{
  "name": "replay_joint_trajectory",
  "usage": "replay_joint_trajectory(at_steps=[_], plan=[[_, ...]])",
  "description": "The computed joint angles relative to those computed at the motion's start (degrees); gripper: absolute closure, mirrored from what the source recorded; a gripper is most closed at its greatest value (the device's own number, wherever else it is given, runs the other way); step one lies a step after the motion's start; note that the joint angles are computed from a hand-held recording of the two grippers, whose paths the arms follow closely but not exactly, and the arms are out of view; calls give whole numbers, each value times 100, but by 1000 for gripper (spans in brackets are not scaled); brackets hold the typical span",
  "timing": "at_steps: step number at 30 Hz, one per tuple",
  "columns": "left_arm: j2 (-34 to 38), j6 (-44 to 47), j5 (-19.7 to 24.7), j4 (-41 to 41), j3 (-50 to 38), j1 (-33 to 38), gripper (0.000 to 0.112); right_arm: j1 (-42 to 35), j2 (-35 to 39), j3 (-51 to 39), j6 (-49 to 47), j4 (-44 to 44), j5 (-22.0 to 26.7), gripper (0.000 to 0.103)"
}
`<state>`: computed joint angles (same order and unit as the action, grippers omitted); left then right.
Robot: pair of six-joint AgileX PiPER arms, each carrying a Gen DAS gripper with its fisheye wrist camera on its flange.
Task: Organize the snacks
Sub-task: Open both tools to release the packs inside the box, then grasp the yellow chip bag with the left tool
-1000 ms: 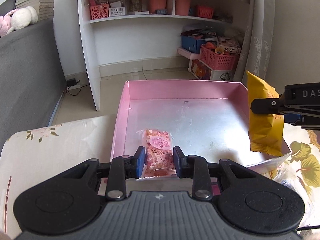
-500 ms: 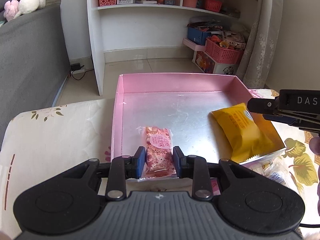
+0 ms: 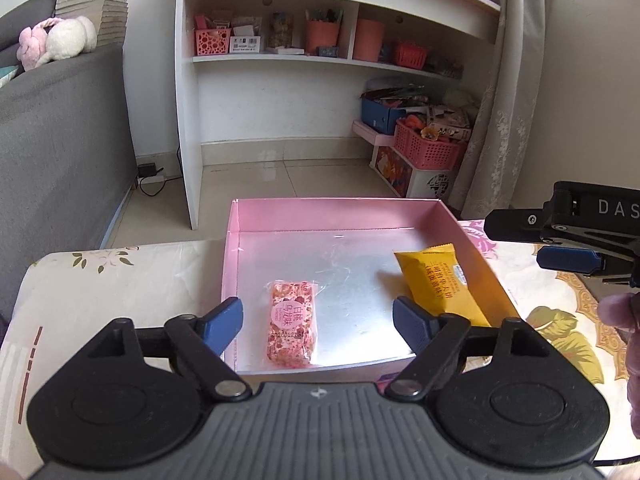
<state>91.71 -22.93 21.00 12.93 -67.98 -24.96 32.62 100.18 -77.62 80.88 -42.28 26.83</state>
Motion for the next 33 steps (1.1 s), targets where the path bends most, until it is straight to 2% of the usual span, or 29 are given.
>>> replay_joint_trajectory(at_steps=[9, 29, 33], plan=[[-611, 218, 156, -265, 357, -17, 18, 390, -564, 100, -329, 24, 568, 13], [-1998, 21, 936, -209, 1317, -294, 10, 1524, -1566, 775, -470, 242, 1461, 10], [-2288, 232, 841, -520, 1710, -159, 10, 1733, -1679, 992, -277, 83, 1461, 8]])
